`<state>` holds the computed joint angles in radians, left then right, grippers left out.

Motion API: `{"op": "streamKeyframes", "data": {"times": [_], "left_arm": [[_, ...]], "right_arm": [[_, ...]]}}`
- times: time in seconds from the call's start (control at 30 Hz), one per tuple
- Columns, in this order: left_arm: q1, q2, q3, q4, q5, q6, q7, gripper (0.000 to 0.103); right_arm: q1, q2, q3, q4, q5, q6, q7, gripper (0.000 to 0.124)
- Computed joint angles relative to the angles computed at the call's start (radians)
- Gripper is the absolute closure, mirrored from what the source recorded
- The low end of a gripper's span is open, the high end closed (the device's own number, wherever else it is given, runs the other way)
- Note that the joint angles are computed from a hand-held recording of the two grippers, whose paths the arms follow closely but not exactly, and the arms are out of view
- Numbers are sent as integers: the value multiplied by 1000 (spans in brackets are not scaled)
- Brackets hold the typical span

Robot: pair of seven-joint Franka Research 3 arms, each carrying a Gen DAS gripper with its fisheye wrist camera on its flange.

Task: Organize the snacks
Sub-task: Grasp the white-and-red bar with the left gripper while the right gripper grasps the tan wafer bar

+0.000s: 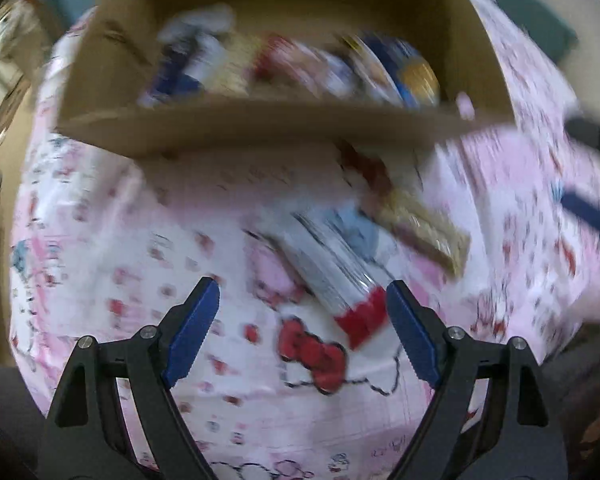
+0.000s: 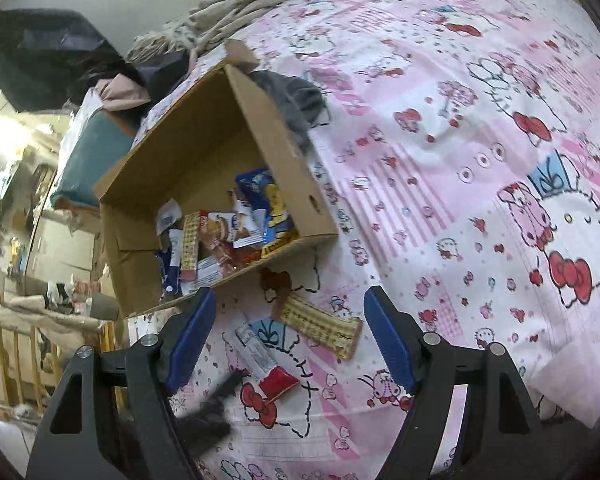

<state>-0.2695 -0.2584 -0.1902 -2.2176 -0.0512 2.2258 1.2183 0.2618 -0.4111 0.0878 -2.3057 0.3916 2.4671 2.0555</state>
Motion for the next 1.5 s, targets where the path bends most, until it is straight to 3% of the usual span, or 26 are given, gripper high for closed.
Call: {"op": "streamKeyframes", "data": {"times": [0.17,0.23,0.3,0.33,0.37,0.4,0.47,0.53,0.73,0.97,1.1,1.13,1.17,1.23,1.3,1.43,1.5], "left_arm": [[-12,46,-24,15,18,-49,-20,25],[-14,57,-33,16,52,-68,-17,40],[-16,42,-31,-3,58,-51,-13,47],[-17,38,-25,-6,45,-53,-5,58],[-18,32,-17,-11,28,-53,9,79],[-15,27,-11,-14,19,-54,20,92],[-12,20,16,-20,-41,-59,67,101],[-2,12,33,-23,-85,-68,102,102],[37,-67,78,-38,-179,-100,158,103],[76,-152,123,-11,-185,-152,239,103],[117,-111,107,15,-161,-123,140,98],[116,-80,105,30,-181,-118,111,78],[112,-57,98,37,-194,-115,87,42],[110,-17,58,47,-159,-66,11,17],[106,43,16,70,-70,-31,-66,16],[85,193,-15,163,32,-93,-185,18],[72,199,-29,160,143,-60,-203,37]], "right_arm": [[-4,-1,-1,-2,-4,-4,3,45],[-1,3,-3,0,0,-4,-2,45],[3,11,-4,7,1,-13,-12,45],[4,14,-3,10,0,-15,-15,45],[5,17,-1,13,-2,-16,-18,45],[5,19,0,15,-5,-17,-20,45],[4,21,4,19,-13,-18,-19,45],[5,19,3,18,-12,-14,-23,45],[2,1,-5,2,8,-20,-9,45],[-10,63,-1,51,-35,-157,20,45],[1,93,1,70,-25,-158,15,45],[2,97,3,73,-27,-158,17,45],[3,102,5,76,-30,-157,19,45],[6,107,6,80,-34,-159,21,45],[4,109,8,82,-46,-165,26,45],[-5,113,8,78,-77,-181,52,45],[-6,124,7,86,-88,-197,46,45]]}}
